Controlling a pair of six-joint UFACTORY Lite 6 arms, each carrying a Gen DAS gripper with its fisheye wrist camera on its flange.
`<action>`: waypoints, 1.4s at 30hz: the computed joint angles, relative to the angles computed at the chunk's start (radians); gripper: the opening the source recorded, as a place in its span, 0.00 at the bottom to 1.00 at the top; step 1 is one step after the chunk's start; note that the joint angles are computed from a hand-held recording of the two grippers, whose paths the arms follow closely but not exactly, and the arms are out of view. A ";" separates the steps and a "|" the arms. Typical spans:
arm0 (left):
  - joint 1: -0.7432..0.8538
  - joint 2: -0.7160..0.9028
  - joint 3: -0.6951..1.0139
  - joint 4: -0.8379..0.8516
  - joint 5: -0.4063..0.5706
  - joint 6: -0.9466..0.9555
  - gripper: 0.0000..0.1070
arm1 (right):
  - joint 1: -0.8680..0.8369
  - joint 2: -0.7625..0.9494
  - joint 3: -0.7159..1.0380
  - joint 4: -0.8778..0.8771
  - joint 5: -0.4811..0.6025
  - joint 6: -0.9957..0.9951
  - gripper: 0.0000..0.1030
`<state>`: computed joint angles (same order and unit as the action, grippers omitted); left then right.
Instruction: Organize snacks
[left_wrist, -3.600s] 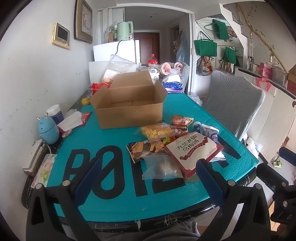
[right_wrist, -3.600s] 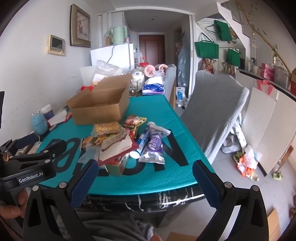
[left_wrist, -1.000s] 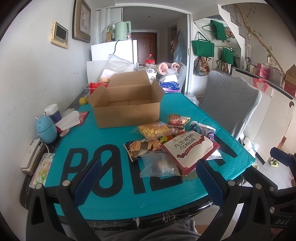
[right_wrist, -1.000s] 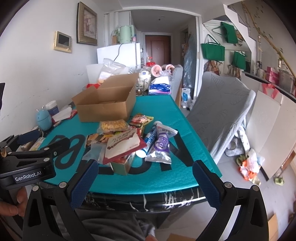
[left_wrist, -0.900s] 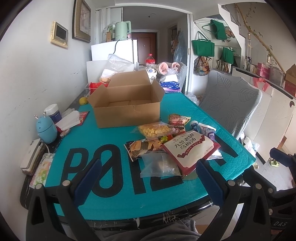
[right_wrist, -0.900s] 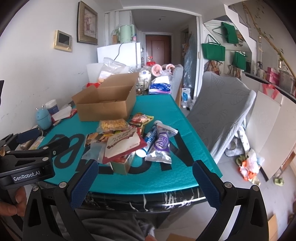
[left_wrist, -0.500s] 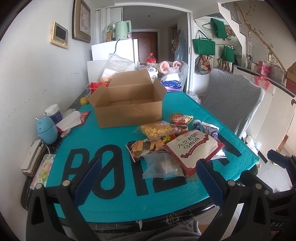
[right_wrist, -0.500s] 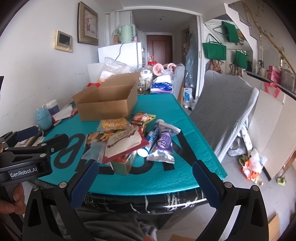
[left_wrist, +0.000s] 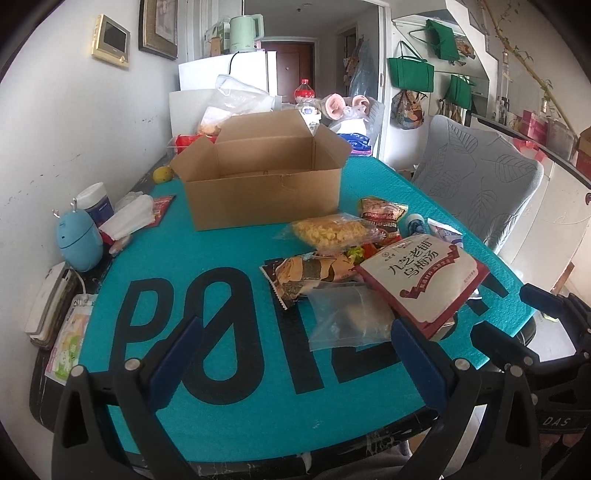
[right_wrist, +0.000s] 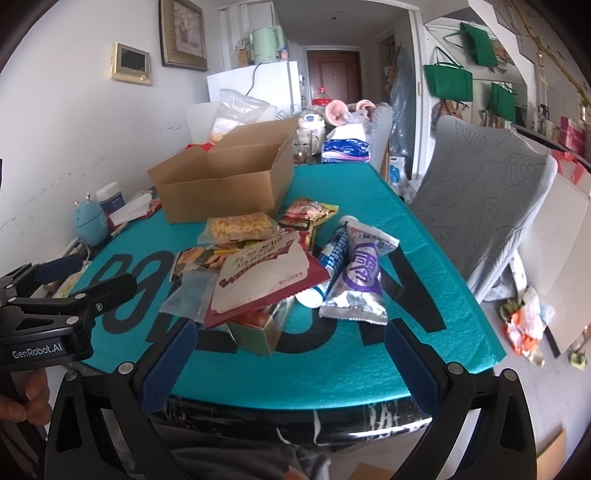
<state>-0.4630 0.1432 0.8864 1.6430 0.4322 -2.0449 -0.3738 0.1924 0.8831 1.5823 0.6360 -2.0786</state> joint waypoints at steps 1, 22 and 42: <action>0.013 0.008 0.003 0.006 -0.008 0.003 0.96 | 0.019 0.015 0.016 0.002 -0.012 0.006 1.00; 0.181 0.149 0.165 -0.108 -0.076 0.237 0.96 | 0.363 0.336 0.454 -0.594 -0.377 0.565 1.00; 0.208 0.248 0.264 -0.094 -0.328 0.220 0.96 | 0.178 0.333 0.468 -0.284 -0.097 0.334 0.36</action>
<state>-0.2548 0.3911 1.1501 1.5492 0.1047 -1.8253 -0.1953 0.5257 1.3506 1.2981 0.5391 -1.7446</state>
